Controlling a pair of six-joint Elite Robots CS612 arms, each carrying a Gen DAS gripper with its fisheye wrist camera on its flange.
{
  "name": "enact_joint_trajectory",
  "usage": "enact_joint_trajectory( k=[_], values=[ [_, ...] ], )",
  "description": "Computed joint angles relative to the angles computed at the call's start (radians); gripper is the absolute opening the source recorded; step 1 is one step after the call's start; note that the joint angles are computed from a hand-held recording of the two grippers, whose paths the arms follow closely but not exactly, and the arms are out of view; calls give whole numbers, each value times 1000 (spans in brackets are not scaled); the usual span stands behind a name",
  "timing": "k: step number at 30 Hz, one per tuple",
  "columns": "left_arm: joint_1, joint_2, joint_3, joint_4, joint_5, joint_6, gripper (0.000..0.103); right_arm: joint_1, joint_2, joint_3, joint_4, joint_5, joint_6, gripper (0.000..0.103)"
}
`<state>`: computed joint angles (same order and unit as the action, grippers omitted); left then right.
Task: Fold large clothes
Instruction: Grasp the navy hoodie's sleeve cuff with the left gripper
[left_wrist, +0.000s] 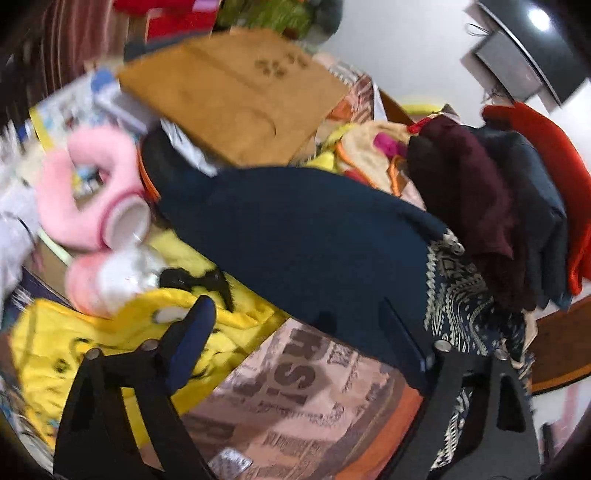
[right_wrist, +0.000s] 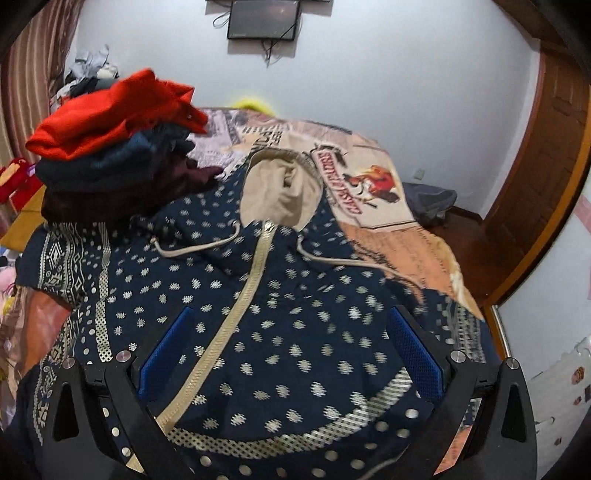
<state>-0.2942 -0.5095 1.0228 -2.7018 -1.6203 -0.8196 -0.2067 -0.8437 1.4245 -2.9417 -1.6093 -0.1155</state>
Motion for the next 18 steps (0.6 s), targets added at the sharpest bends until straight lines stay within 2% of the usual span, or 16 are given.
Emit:
enact_joint_trajectory(
  k=[4,7,9,10,12,13,14,16,17,18],
  values=[
    [16,37,-43,-1,-83,-44,79,4,11,-17,20,-6,-1,103],
    [21,61,-77,24,-93,-75,68,7,19,-28,32,-13,-1,103],
    [24,71,-83,2,-100,-102,63,10,22,-32,39,-18,-5,103],
    [24,69,-78,-11,-93,-110,61,11,24,-33,42,-24,-10,103],
    [20,63,-72,-15,-59,-105,47,14,25,-33,46,-31,-21,103],
    [16,59,-73,0,-31,-90,42,15,25,-33,47,-34,-26,103],
    [10,52,-72,22,-1,-69,32,17,24,-32,47,-37,-32,103],
    [4,42,-69,42,33,-27,20,18,21,-29,45,-37,-36,103],
    [-2,34,-64,49,57,-4,8,18,18,-26,42,-36,-40,103],
    [-9,24,-60,59,92,21,7,19,15,-23,39,-35,-42,103]
  ],
)
